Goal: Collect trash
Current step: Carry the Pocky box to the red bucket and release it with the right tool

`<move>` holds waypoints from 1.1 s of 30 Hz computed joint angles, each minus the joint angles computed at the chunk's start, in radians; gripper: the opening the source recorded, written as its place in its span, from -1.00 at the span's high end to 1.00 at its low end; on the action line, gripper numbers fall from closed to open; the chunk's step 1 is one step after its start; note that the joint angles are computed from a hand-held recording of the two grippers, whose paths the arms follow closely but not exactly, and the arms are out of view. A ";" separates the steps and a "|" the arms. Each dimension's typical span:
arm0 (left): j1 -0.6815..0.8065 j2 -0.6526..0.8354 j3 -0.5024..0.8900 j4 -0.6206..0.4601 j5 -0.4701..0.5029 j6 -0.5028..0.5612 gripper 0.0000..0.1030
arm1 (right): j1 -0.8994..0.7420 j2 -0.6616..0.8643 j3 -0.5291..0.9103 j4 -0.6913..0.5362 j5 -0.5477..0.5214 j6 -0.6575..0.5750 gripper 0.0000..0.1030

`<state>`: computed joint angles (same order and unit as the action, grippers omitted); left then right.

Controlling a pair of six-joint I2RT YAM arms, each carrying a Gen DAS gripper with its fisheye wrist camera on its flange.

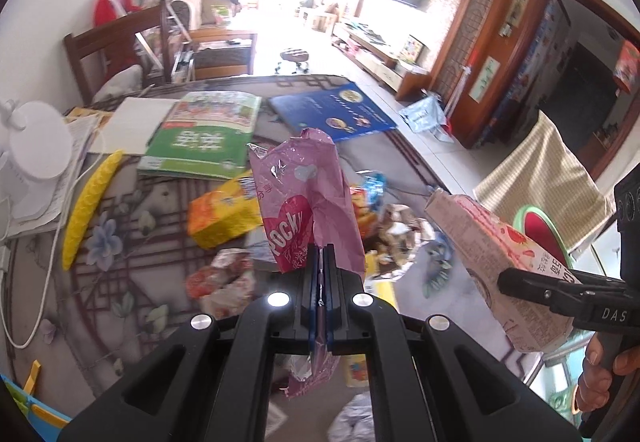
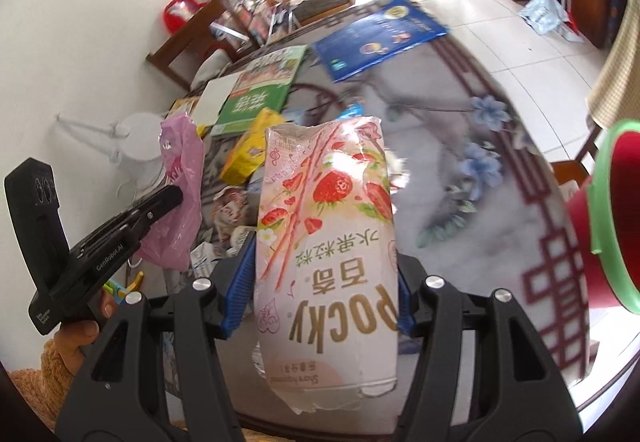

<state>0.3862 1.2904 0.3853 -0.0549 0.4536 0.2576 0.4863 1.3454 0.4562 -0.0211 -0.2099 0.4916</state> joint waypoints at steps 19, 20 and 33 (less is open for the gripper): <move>-0.950 0.202 0.164 0.153 -0.480 -0.624 1.00 | -1.123 0.163 0.141 -0.304 -0.387 -0.788 -0.10; -0.983 0.232 0.189 0.152 -0.494 -0.638 1.00 | -1.158 0.204 0.167 -0.311 -0.384 -0.812 -0.10; -1.259 0.592 0.579 0.073 -0.521 -0.671 1.00 | -1.394 0.552 0.390 -0.344 -0.337 -0.972 -0.45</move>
<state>-0.8726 1.8827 0.9644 0.0181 -0.0669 -0.4132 -0.9077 1.8970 0.8458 -0.3647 -0.5464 -0.4803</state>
